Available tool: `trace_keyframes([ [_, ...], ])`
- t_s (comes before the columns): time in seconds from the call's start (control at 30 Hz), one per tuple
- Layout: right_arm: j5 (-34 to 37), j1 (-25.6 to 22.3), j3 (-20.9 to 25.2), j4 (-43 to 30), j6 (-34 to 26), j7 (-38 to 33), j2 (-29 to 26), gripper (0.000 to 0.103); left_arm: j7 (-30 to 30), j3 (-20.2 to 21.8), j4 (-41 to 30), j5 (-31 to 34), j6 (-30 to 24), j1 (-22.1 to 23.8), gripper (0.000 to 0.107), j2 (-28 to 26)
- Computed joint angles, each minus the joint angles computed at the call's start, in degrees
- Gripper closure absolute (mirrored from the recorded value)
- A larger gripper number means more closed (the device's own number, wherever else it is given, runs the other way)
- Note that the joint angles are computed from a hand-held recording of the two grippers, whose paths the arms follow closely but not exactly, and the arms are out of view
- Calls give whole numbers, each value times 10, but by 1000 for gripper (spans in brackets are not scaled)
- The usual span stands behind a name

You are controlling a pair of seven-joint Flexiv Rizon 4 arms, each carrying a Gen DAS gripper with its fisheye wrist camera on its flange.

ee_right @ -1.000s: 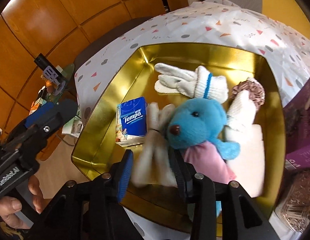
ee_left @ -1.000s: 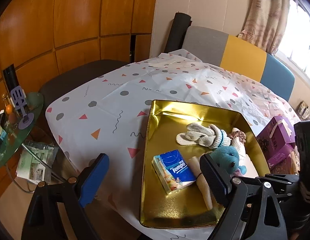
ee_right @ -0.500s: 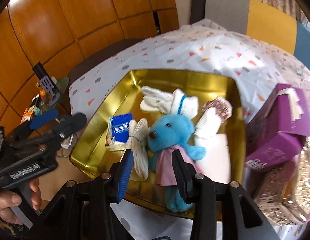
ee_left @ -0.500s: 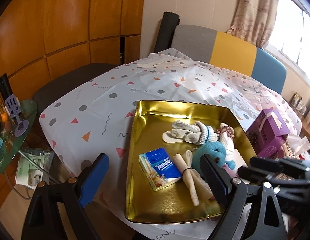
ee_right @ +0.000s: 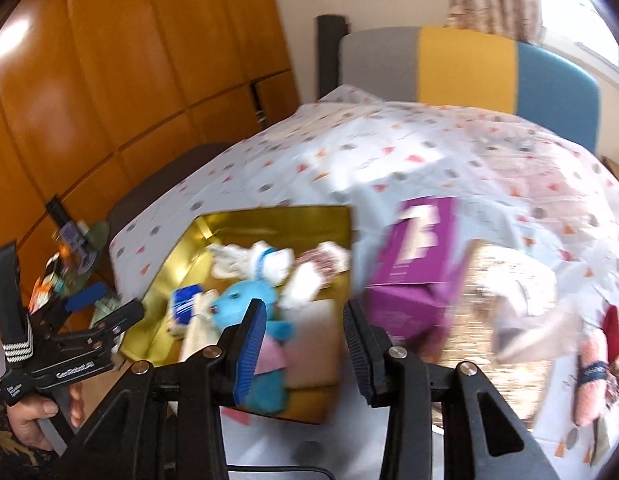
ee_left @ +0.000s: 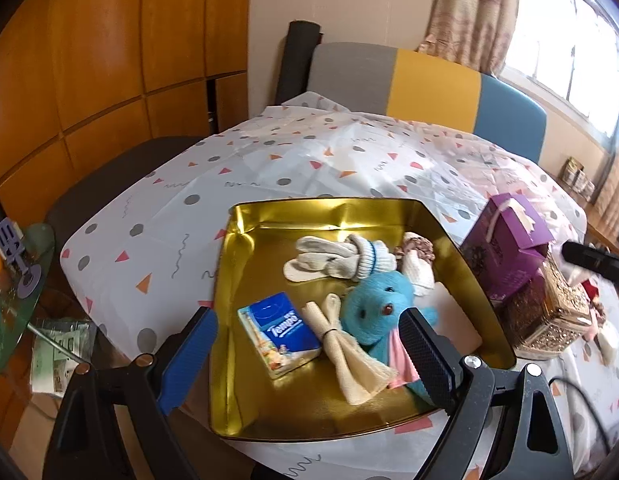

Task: Organize soft objects
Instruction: 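Grasp the white wipes packet with the right gripper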

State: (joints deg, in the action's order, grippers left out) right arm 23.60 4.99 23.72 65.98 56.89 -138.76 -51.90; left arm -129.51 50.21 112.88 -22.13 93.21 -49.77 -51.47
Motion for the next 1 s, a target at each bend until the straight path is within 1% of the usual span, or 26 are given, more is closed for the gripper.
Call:
trace_keyframes([
  [0.1,1,-8,-15,-20,12,21,-8,63,9,-4,-10,7,-3,3,14,1],
  [0.27,-13,-23,-42,-66,28,80,-32,63,18,-6,-32,24,-13,5,14,-1],
  [0.4,-34,-34,-72,-115,35,153,-63,63,24,-15,-52,43,-17,14,14,2],
  [0.5,-57,-39,-97,-148,49,210,-89,63,27,-14,-72,59,-23,15,14,-1],
  [0.63,-96,-47,-135,-220,55,313,-143,63,27,-8,-103,85,-41,15,14,-8],
  [0.77,-135,-56,-176,-293,59,428,-204,63,26,-19,-133,117,-52,27,14,-6],
  [0.83,-146,-66,-187,-317,61,487,-229,63,25,-27,-148,133,-55,36,14,-4],
  [0.87,-159,-67,-205,-329,52,533,-243,63,21,-28,-155,140,-56,37,14,-4],
  [0.9,-183,-71,-214,-361,4,583,-259,63,18,-31,-162,148,-54,41,14,-4],
  [0.97,-167,-89,-185,-409,-28,611,-280,63,27,-57,-178,163,-44,63,14,4],
  [1.0,-166,-94,-181,-416,-30,625,-284,63,35,-70,-190,169,-41,74,14,7],
])
